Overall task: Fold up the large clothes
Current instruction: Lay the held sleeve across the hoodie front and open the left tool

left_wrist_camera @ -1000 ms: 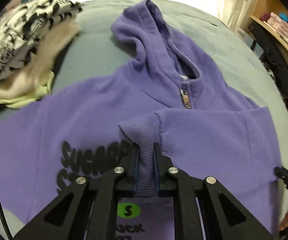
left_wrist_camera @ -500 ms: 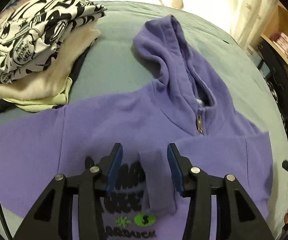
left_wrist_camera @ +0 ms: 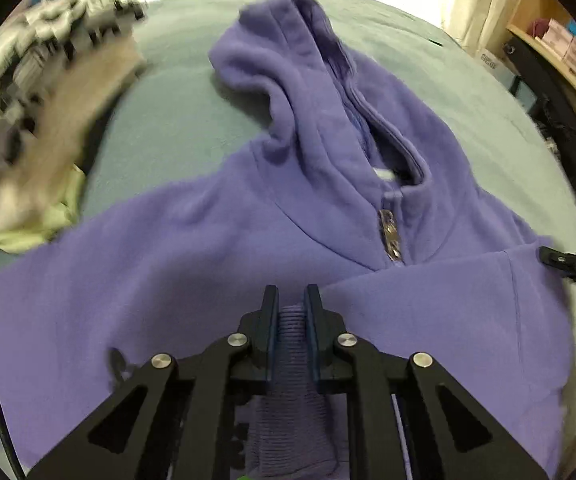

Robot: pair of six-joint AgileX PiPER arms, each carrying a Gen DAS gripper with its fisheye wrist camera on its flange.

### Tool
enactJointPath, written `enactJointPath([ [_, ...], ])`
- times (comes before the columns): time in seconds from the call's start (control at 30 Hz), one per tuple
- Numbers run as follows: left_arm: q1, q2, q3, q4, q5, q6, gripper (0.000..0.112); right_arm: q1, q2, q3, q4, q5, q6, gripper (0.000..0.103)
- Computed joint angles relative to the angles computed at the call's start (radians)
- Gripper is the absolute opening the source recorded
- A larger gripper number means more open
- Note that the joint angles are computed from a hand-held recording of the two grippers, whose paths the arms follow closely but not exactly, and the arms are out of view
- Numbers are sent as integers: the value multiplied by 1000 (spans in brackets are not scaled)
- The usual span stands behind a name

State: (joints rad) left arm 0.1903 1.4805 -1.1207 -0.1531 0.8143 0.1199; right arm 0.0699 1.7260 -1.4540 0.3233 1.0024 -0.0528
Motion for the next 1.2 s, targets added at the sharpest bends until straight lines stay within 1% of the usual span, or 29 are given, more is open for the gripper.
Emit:
enactJointPath([
  [0.07,-4,-44,55,5,-76,5,10,76,-40,37,-157,-76,62,27],
  [0.1,-8,-46,77,25,-95,-12,11,106,-21,42,-231,-83,101,29],
  [0.13,-9,-21,88,45,-96,-34,11,122,-8,51,-267,-92,129,30],
  [0.17,2,-12,111,29,-118,-25,13,129,-13,59,-286,-107,152,34],
  [0.2,13,-28,137,5,-149,-11,15,130,-19,56,-293,-102,171,38],
  [0.23,18,-38,142,-3,-150,-10,16,130,-27,42,-309,-77,202,42],
  [0.27,19,-51,136,8,-133,-32,20,140,-35,34,-333,-60,232,46],
  [0.33,24,-89,122,21,-90,-46,22,164,-90,46,-410,-38,288,46],
  [0.37,17,-120,117,48,-72,-70,24,195,-128,61,-477,-30,343,46],
  [0.4,-4,-157,115,90,-59,-114,26,227,-164,79,-535,-24,400,46],
  [0.43,-28,-182,117,111,-54,-143,30,257,-203,96,-559,-24,433,46],
  [0.47,-49,-216,121,98,-46,-144,45,283,-235,107,-543,-25,441,46],
  [0.5,-66,-251,133,57,-43,-134,62,303,-268,124,-487,-34,429,46],
  [0.53,-89,-275,146,36,-48,-140,65,305,-287,136,-414,-44,392,46],
  [0.57,-131,-298,163,19,-61,-157,66,315,-295,148,-340,-51,356,46],
  [0.63,-202,-306,182,37,-73,-215,66,367,-282,178,-248,-58,319,46],
  [0.7,-272,-288,205,96,-84,-313,66,425,-267,222,-261,-90,347,46],
  [0.77,-273,-271,239,109,-80,-326,66,469,-251,266,-334,-92,394,46],
  [0.8,-271,-257,260,147,-80,-348,66,481,-264,299,-374,-94,425,43],
  [0.83,-266,-255,277,182,-72,-366,66,465,-288,336,-389,-108,421,43],
  [0.87,-238,-248,297,192,-71,-344,66,455,-316,365,-435,-108,448,43],
  [0.9,-194,-260,327,162,-96,-282,66,423,-349,390,-495,-85,470,41],
  [0.93,-146,-284,355,101,-118,-199,66,395,-381,416,-516,-84,466,37],
  [0.97,-112,-302,371,71,-129,-156,66,350,-416,448,-497,-96,426,35],
  [1.0,-99,-309,375,79,-127,-152,66,323,-431,464,-482,-95,400,35],
  [1.03,-103,-308,375,122,-120,-189,70,315,-442,477,-506,-86,408,35],
  [1.07,-98,-302,374,139,-114,-215,76,321,-450,485,-527,-81,424,35],
  [1.13,-72,-307,379,98,-115,-187,76,331,-449,483,-527,-78,447,36],
  [1.2,-76,-312,374,112,-104,-204,76,347,-435,463,-550,-57,471,38],
])
